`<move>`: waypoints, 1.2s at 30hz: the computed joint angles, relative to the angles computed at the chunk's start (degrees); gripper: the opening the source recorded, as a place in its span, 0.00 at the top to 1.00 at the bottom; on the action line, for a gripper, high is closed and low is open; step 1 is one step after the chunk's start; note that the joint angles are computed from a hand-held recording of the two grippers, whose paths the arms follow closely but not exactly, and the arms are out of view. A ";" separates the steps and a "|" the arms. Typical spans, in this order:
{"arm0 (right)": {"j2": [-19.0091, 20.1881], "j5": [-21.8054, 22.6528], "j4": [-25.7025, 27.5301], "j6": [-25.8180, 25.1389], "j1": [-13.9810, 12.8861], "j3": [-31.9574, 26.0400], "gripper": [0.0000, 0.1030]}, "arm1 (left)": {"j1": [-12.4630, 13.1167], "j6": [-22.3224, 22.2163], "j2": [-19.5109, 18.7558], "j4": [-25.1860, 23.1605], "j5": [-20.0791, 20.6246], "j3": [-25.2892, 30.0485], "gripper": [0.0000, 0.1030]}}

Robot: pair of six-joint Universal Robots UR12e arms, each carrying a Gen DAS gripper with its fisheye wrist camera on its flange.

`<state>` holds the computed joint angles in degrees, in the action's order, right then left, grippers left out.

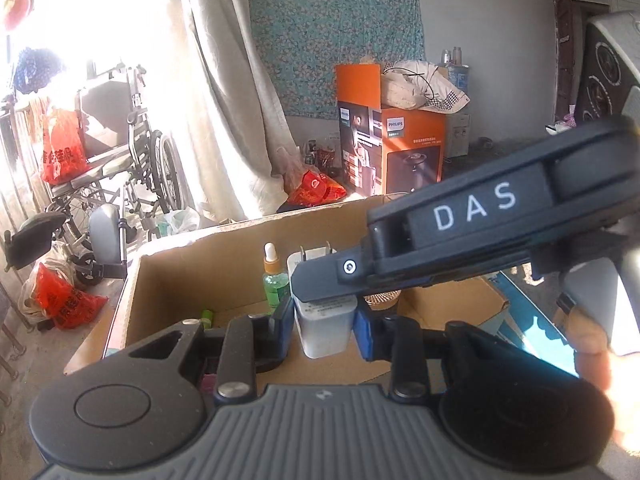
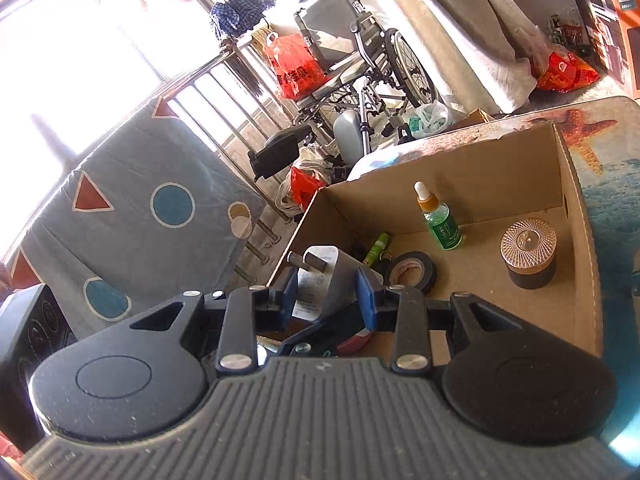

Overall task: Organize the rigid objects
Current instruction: 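Carry the adapter into the box and open the right gripper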

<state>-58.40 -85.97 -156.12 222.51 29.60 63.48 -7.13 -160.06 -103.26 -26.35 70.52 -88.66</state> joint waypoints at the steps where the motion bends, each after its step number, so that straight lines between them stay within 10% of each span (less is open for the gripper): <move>1: 0.88 1.74 2.21 0.09 -0.68 -1.44 0.69 | 0.03 -1.02 -0.92 -2.62 0.16 1.45 0.68; 7: 5.82 11.14 13.00 3.52 -3.85 -8.02 0.68 | 1.53 -7.94 -5.11 -15.97 -1.33 7.31 0.69; 22: 10.76 15.65 24.12 1.85 -4.64 -14.84 0.67 | 1.06 -10.96 -7.67 -23.87 0.68 10.85 0.69; 27: 10.31 14.61 23.43 2.26 -4.50 -14.17 0.65 | 0.80 -11.00 -7.52 -23.08 0.79 10.71 0.61; 30: 8.88 11.90 19.21 2.63 -4.11 -11.52 0.63 | 0.94 -11.36 -6.50 -19.43 -0.02 9.10 0.36; 36: 3.54 4.56 2.53 7.78 -2.74 -1.65 0.60 | 1.16 -8.94 -2.98 -10.88 -0.81 4.65 0.20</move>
